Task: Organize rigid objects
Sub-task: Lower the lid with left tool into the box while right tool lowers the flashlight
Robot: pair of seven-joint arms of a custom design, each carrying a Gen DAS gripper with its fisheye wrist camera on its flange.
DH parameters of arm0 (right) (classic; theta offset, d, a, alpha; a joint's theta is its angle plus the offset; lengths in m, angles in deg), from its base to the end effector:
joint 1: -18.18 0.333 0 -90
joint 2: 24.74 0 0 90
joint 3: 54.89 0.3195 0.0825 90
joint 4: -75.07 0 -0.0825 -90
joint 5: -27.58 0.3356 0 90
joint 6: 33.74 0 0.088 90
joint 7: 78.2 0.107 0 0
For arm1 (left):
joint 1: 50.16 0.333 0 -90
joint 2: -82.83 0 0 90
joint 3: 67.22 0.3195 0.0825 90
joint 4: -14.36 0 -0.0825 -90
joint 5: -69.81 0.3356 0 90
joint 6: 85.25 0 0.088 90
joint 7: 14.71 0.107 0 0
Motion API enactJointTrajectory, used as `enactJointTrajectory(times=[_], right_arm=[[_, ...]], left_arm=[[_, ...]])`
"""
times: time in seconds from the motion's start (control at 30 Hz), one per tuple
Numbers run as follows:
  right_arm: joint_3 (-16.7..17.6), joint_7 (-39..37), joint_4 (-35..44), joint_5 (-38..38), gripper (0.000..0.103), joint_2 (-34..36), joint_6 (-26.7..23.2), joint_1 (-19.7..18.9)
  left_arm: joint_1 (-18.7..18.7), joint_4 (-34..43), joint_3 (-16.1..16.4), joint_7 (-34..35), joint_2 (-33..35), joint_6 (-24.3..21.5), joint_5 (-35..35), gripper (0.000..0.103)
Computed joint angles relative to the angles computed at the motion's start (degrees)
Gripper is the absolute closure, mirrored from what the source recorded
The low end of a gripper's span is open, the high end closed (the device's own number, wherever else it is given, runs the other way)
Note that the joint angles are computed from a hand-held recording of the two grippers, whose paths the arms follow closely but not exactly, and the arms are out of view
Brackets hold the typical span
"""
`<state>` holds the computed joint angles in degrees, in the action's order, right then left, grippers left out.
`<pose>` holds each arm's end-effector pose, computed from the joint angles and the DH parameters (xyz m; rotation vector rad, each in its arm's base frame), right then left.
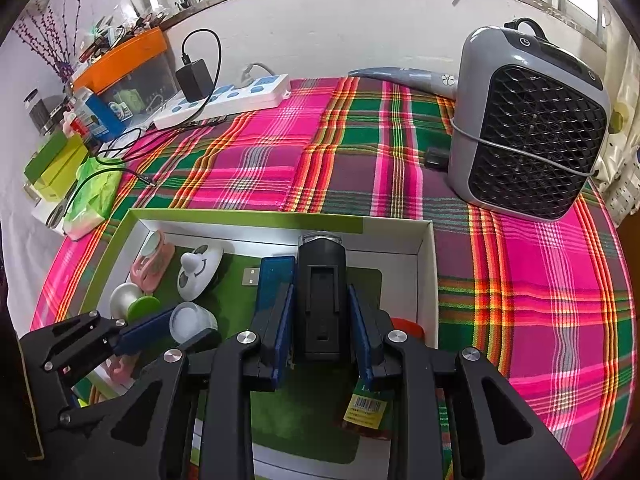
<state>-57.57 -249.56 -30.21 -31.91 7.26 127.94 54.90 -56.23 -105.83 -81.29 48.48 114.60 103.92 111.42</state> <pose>0.4990 0.3932 0.2911 -1.6436 1.9699 -0.4835 0.5289 -0.2537 0.2767 -1.3303 2.4057 -0.8715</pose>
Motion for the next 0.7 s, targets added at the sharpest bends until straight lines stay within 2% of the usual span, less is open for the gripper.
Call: enactJointTrajectory(times=[0.37, 0.57, 0.7], right_arm=[[-0.14, 0.18, 0.01, -0.18, 0.074, 0.07, 0.08, 0.11], [-0.17, 0.3, 0.07, -0.25, 0.074, 0.07, -0.06, 0.16], [-0.14, 0.32, 0.01, -0.24, 0.074, 0.03, -0.09, 0.13]], left_arm=[[-0.69, -0.09, 0.74, -0.25, -0.04, 0.37, -0.21, 0.072], [-2.11, -0.56, 2.5, -0.65, -0.55, 0.98, -0.11, 0.072], [-4.73, -1.2, 5.44, -1.05, -1.27, 2.08, -0.16, 0.072]])
